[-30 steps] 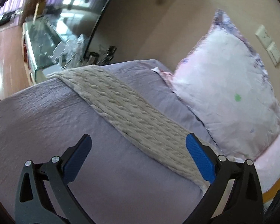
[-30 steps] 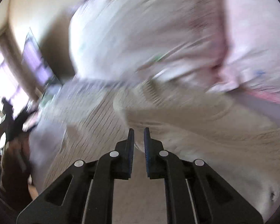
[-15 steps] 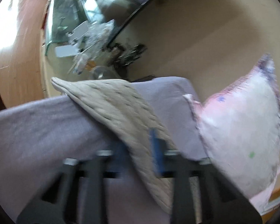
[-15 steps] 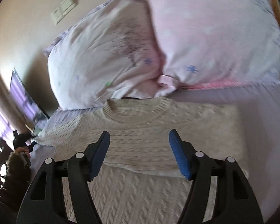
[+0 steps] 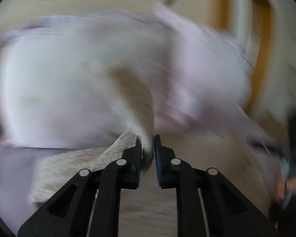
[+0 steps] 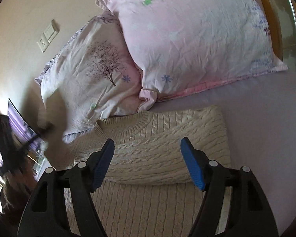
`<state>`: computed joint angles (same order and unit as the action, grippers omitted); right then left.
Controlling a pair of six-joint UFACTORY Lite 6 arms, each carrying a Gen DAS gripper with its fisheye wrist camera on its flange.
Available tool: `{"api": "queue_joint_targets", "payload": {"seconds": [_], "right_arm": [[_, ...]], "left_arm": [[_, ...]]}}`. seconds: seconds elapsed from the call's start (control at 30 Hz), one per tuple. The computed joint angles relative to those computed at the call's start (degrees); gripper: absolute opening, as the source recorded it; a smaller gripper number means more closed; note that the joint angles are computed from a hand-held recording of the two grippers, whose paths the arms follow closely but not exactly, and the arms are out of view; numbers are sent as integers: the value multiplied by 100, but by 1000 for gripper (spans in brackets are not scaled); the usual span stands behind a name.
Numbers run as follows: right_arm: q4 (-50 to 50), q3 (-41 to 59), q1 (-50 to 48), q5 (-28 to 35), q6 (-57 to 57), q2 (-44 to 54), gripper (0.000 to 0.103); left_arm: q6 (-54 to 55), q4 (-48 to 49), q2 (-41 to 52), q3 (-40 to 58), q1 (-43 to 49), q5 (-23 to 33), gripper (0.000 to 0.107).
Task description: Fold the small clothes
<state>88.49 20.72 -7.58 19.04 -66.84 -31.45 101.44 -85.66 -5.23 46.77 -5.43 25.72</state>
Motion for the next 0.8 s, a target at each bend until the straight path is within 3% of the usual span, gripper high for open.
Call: {"api": "queue_joint_targets", "payload": {"seconds": [0.1, 0.17, 0.2, 0.27, 0.37, 0.5, 0.53, 0.57, 0.6, 0.73, 0.8], "right_arm": [[60, 44, -485, 461, -97, 359, 71], [-18, 45, -896, 868, -153, 515, 71], [-66, 72, -1068, 1012, -181, 622, 68], [-129, 181, -1186, 1076, -170, 907, 60], [26, 618, -1080, 1056, -217, 1771, 49], [172, 1553, -518, 245, -70, 3184, 47], [80, 1778, -373, 22, 68, 3501, 44], [220, 1895, -239, -167, -33, 3674, 31], [526, 1952, -14, -472, -375, 3731, 16], [2681, 1347, 321, -1075, -2540, 2908, 7], [3028, 946, -11, -1041, -2691, 2477, 7]], "left_arm": [[516, -188, 241, -428, -1392, -986, 15], [825, -454, -81, -798, -1224, -963, 15], [625, -303, -363, -979, -781, -710, 16], [240, 269, -718, -1153, 329, 141, 34], [31, 941, -1067, -1302, 2063, 972, 40], [65, 1863, -867, -1235, 4076, 2182, 51], [169, 1983, -833, -1270, 4456, 2346, 54], [280, 2077, -891, -1389, 4770, 2473, 58], [385, 2231, -853, -1407, 5166, 2662, 59], [522, 2615, -403, -1261, 5876, 3158, 62], [653, 2787, -306, -1298, 6120, 3275, 63]]}}
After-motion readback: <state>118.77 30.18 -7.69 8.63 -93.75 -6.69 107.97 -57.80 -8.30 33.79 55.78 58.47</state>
